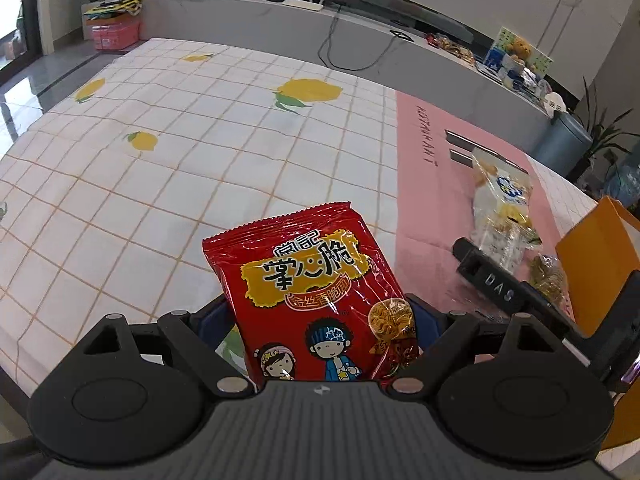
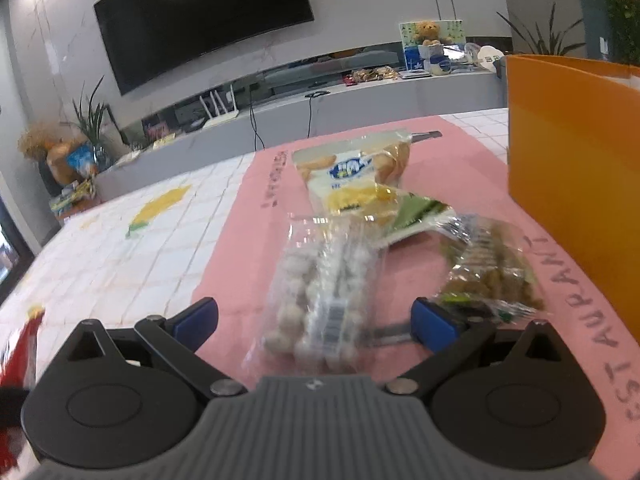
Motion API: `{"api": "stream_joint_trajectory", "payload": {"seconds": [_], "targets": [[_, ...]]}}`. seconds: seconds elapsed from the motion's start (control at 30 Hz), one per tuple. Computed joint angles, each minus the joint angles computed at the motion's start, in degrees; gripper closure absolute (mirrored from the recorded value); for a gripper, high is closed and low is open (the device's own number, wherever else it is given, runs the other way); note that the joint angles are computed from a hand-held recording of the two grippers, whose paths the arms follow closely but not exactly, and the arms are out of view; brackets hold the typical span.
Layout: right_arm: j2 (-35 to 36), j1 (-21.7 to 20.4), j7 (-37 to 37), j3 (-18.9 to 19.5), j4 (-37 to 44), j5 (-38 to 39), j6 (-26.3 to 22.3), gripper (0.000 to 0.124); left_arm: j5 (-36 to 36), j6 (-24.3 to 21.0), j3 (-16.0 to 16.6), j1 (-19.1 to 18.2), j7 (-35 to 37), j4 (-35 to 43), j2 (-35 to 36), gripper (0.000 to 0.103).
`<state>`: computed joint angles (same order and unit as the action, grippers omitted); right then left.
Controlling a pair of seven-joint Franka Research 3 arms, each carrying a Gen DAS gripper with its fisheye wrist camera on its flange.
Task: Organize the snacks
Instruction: 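Lower right tool onto clear packet of white balls and close it while left holds red bag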
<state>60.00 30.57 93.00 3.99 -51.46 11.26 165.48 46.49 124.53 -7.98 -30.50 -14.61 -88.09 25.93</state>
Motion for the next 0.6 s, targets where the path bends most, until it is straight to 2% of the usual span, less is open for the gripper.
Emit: {"api": "stream_joint_trajectory", "payload": {"seconds": [0.13,0.23,0.33,0.4,0.53,0.6], "targets": [[0.9,1.5,2.7,-2.8,1.7,-1.7,-1.3,0.024,-0.1,-2.2,0.1,-0.3,1.2,1.2,0.6,0.001],[-0.7,2.3,5.3,-4.5,-1.1,-2.7,0.3,0.033,-0.5,-1.4,0.0,-0.1,0.7,0.9,0.4,0.001],[-2.2,2.7,6.8,-5.7,-3.9,-3.7,1.8,0.051,-1.0,1.0,-0.2,0.5,0.0,-0.5,-0.2,0.001],[-2.8,0.9,3.9,-2.5,-5.1,-3.3,2.6,0.064,-0.6,0.8,-0.1,0.3,0.2,-0.4,-0.3,0.001],[-4.6,-1.4,-0.2,1.2,-8.1,-1.5,3.4,0.066,1.2,-0.4,0.1,-0.6,1.2,0.4,0.0,0.001],[-5.8,-1.5,-1.7,1.3,-9.8,-1.0,3.7,0.066,1.4,0.3,0.1,-0.5,0.7,0.0,-0.2,0.001]]}}
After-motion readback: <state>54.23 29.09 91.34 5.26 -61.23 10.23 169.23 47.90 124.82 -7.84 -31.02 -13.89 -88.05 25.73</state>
